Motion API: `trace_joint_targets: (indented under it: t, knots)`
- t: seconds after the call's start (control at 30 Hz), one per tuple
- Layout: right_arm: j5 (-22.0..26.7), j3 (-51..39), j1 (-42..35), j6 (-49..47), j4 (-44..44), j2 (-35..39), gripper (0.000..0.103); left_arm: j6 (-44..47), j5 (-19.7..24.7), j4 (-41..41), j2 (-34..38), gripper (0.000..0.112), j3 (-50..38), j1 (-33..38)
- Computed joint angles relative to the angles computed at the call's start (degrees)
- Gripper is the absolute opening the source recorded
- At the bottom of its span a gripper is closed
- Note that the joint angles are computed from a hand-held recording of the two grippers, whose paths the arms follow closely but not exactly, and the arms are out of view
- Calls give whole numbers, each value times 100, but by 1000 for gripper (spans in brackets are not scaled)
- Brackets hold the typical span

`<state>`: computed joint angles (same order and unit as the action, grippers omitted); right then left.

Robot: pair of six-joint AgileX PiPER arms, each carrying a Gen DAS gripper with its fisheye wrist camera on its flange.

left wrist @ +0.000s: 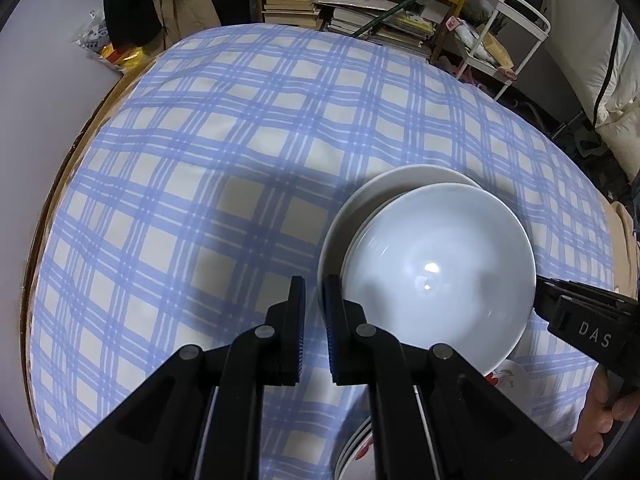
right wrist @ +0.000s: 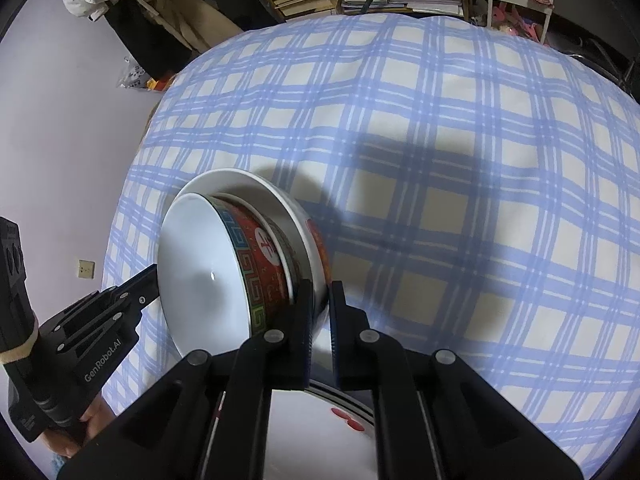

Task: Organize plates and bowls
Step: 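Lift and carry the bowl stack toward the stacked cherry plates with both grippers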

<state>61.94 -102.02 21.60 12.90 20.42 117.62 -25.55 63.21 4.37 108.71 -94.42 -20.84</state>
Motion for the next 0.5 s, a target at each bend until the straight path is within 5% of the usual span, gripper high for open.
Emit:
trace_joint_targets:
  t: [0.5]
  knots:
    - [116, -331, 150, 226, -303, 191, 10, 215, -6, -420, 15, 7, -13, 219]
